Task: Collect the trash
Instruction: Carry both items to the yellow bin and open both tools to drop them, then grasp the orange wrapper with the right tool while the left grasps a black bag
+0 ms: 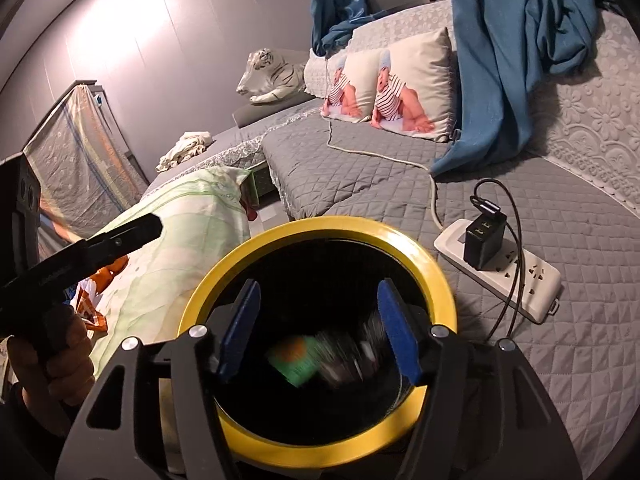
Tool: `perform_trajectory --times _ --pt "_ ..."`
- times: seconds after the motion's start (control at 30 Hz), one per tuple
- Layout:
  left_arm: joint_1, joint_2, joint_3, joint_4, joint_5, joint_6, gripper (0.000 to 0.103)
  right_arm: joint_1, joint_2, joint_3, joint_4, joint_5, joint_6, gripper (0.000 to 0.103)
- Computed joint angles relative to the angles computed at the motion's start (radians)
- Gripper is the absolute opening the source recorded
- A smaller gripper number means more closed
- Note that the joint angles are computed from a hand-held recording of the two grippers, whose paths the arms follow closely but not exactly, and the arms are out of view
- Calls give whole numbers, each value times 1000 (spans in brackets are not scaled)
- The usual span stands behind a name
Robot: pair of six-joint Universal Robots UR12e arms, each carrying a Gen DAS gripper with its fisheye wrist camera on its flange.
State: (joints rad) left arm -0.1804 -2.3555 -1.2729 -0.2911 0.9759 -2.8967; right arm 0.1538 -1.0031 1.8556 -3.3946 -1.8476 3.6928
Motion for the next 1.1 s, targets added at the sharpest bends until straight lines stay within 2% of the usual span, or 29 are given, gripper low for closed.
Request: perform_trajectory --times 0.07,0.17,0.23,0.33,0.4,0.6,0.8,0.93,1.1 --pt "5 -1 -1 27 12 -40 93 3 -2 3 -10 -21 -2 65" --pt "12 1 1 38 32 -68 95 7 -1 8 -60 -29 -13 75" --pt "21 5 7 18 24 -66 95 13 3 8 -107 -33 -38 86" --pt "42 8 14 5 -29 -69 95 23 12 -3 -164 -22 -102 90" --pt "63 9 13 36 -64 -90 95 34 19 -14 -200 -29 -143 93" --pt "105 23 7 134 -28 -164 95 69 53 -87 -289 5 -297 95" --pt "160 39 -20 249 76 -231 95 97 88 -187 -237 70 -401 95" --pt "196 41 -26 283 147 -244 95 111 115 -250 -177 144 -456 95" --pt "240 30 -8 264 214 -301 95 134 157 -336 -70 260 -542 95"
